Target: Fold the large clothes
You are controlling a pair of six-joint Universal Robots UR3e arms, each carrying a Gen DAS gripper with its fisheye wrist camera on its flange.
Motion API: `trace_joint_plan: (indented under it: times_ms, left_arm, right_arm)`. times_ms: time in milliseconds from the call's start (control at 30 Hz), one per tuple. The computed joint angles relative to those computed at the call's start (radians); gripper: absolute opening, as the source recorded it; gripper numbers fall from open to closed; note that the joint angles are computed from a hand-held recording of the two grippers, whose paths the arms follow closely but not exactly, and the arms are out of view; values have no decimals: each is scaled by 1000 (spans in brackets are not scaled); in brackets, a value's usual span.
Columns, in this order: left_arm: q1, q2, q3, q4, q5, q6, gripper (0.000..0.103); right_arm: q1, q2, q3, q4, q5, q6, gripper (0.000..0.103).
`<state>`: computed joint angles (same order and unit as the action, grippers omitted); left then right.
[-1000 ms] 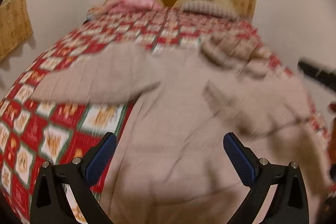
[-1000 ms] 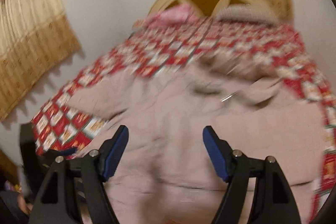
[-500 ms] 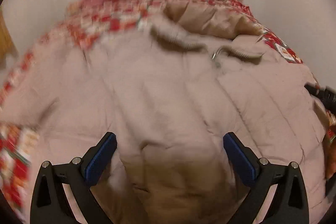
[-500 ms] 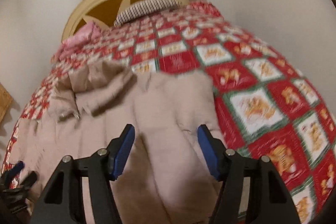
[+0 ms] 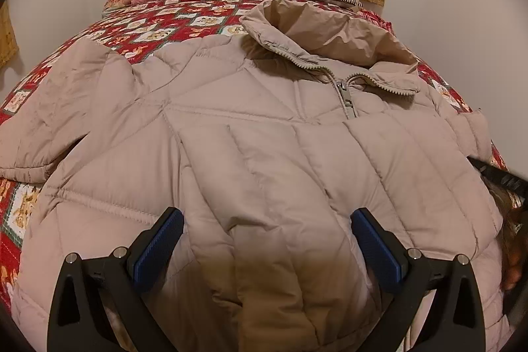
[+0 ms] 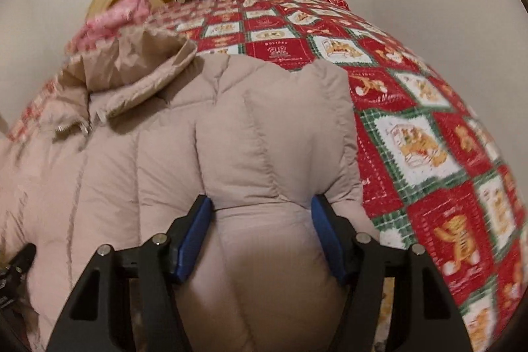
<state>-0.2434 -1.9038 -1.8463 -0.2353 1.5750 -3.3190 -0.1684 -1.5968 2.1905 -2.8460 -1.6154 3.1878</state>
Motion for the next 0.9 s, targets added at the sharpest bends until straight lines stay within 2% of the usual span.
trace_joint_plan:
  times_ms: [67,200,333,433,533,900]
  left_arm:
    - [0,0,0,1,0,0,102]
    - [1,1,0,1,-4,-3,102]
    - [1,3,-3,2,-5,-2,102]
    - [2,2,-3,4,-6,-4,102]
    - [1,2,-3,4,-5,-3,102]
    - [-1,1,-3,5,0,-2,102]
  right_arm:
    - [11,-77,-16,65,-10,59,67]
    - [117,-136,-45,62,-29,105,72]
    - [252,-28,-59,-23,-91,137,72]
    - [289,64,-45,-84,-95,166,72]
    - [323,123,-19,-157,-140,179,74]
    - [341,164,-38,-146,-166,189,77]
